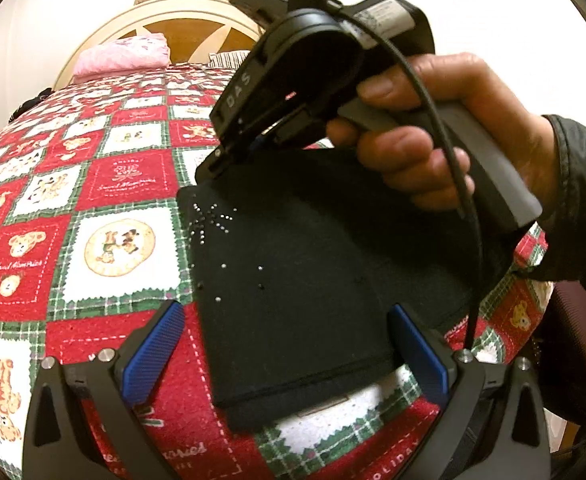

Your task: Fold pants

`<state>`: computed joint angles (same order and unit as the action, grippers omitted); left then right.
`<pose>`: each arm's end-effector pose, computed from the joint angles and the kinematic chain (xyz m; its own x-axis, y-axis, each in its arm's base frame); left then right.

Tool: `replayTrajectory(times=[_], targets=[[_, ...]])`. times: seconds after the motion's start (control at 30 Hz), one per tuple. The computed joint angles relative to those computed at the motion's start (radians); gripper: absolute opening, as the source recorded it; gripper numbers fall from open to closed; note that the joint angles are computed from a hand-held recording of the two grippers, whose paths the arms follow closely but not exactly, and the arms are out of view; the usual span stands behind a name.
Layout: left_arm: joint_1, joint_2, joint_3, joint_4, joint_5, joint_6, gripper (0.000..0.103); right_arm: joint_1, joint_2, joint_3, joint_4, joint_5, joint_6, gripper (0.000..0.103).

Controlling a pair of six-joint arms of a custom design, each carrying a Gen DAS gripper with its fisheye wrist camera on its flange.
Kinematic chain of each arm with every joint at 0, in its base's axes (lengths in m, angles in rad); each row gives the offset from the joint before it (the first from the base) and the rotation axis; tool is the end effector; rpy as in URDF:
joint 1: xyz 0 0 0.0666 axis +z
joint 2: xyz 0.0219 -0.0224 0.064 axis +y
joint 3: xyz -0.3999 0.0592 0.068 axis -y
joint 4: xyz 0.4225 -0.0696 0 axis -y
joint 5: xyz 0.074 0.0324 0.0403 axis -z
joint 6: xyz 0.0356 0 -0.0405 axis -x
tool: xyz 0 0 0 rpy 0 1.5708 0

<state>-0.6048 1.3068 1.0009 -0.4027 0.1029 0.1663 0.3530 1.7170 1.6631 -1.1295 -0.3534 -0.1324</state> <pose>0.3835 -0.2700 0.3358 -0.6322 0.2368 -0.7377 0.5324 0.8245 -0.1916 0.5680 0.2220 0.3940 -0.9202 -0.2070 -0.3322 -0.3284 0.8701 0.3675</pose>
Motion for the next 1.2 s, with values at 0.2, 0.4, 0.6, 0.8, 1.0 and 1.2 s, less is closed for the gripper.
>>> replayTrajectory(times=[0.2,0.4,0.6,0.8,1.0,1.2], targets=[[0.010,-0.011,0.015,-0.037,0.015,0.027,0.103,-0.013,-0.110,-0.082,0.090,0.033,-0.043,0.036],[0.069,-0.046,0.014,-0.008,0.008,0.080,0.103,-0.044,-0.349,-0.298,0.208,0.000,-0.067,0.037],[0.066,0.010,0.061,-0.106,-0.055,0.055,0.103,0.003,-0.466,-0.452,0.198,0.102,-0.034,0.039],[0.061,0.020,0.068,-0.105,-0.067,0.042,0.103,-0.055,-0.505,-0.552,0.311,0.013,-0.123,0.039],[0.061,0.003,0.042,-0.088,-0.072,0.045,0.103,-0.076,-0.585,-0.553,0.332,0.141,-0.129,0.039],[0.054,0.000,0.037,-0.081,-0.092,0.047,0.103,-0.185,-0.592,-0.562,0.297,0.216,-0.134,0.040]])
